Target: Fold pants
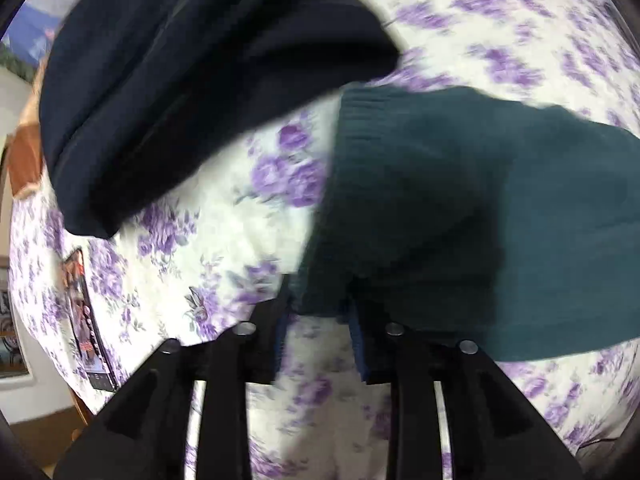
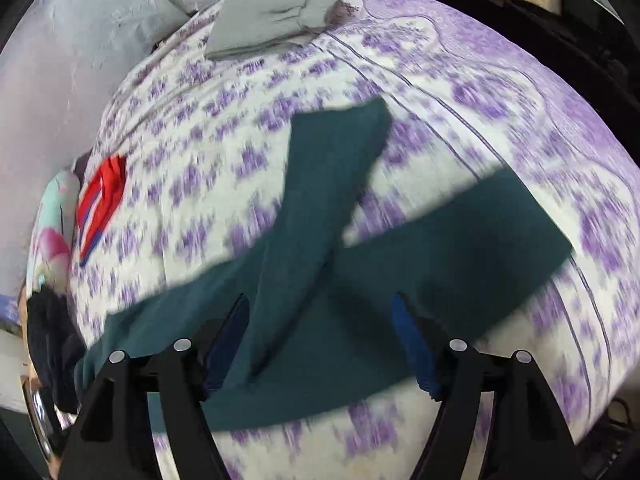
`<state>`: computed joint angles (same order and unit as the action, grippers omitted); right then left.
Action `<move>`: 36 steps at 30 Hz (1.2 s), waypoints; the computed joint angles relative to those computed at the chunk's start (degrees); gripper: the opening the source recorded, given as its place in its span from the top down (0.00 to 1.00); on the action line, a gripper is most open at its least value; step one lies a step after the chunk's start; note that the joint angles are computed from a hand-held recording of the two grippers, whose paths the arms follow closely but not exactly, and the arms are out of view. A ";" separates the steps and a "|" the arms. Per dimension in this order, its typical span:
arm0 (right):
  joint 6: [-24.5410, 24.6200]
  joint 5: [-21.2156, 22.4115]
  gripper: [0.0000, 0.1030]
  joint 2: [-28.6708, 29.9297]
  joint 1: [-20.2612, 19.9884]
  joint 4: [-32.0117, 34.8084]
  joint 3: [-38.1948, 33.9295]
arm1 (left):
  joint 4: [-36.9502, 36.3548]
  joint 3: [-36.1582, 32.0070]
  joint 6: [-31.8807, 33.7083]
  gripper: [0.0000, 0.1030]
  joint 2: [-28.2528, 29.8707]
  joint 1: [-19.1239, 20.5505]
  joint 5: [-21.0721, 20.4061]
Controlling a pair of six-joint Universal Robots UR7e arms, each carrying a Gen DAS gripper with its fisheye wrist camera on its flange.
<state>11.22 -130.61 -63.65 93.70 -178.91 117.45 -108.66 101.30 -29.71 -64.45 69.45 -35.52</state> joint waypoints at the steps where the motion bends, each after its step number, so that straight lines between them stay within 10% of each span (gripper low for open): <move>1: -1.97 -1.36 0.28 1.66 0.23 -0.57 -2.17 | -0.01 0.37 0.35 0.53 -0.14 -0.50 0.04; 5: -10.39 -5.33 0.17 8.96 0.71 -0.83 -11.90 | 6.97 0.99 -4.64 0.46 -2.15 -1.90 2.97; 9: -25.36 -21.14 0.16 23.25 0.97 1.33 -28.75 | 11.57 0.72 -11.81 0.39 -4.54 -3.13 4.14; 12: -26.20 -23.58 0.22 26.88 -1.19 8.57 -34.71 | 10.91 -0.55 -11.39 0.38 -2.88 -3.95 3.96; 14: -22.66 -18.83 0.60 24.13 -2.06 9.81 -32.88 | 4.94 0.96 -7.67 0.36 -2.10 -4.47 3.52; 15: -20.88 -17.79 0.97 22.54 -2.08 11.26 -31.85 | 2.28 1.02 -6.02 0.34 -0.57 -4.49 3.89; 19: -24.61 -11.38 0.96 12.27 0.26 -0.48 -19.88 | 6.59 -3.48 -10.66 0.34 5.23 -2.86 5.56; 25: -17.32 -7.88 0.96 -8.31 -3.30 -15.14 4.40 | 12.39 -7.39 -11.26 0.30 9.39 -2.07 9.57; 29: -0.27 3.95 0.93 -18.17 -15.58 -4.64 12.71 | 10.85 -7.20 -8.35 0.29 9.65 -2.02 10.24; 32: -0.81 2.84 0.92 -17.74 -15.90 -8.03 14.78 | 10.97 -6.59 -6.76 0.29 9.56 -2.71 10.55; 34: -3.87 5.06 0.46 -16.71 -14.37 -12.06 14.94 | 9.31 -5.66 -5.71 0.29 8.56 -3.26 9.78; 36: -4.98 4.77 0.39 -14.87 -12.83 -14.32 13.85 | 7.09 -4.76 -3.86 0.29 7.58 -3.90 8.65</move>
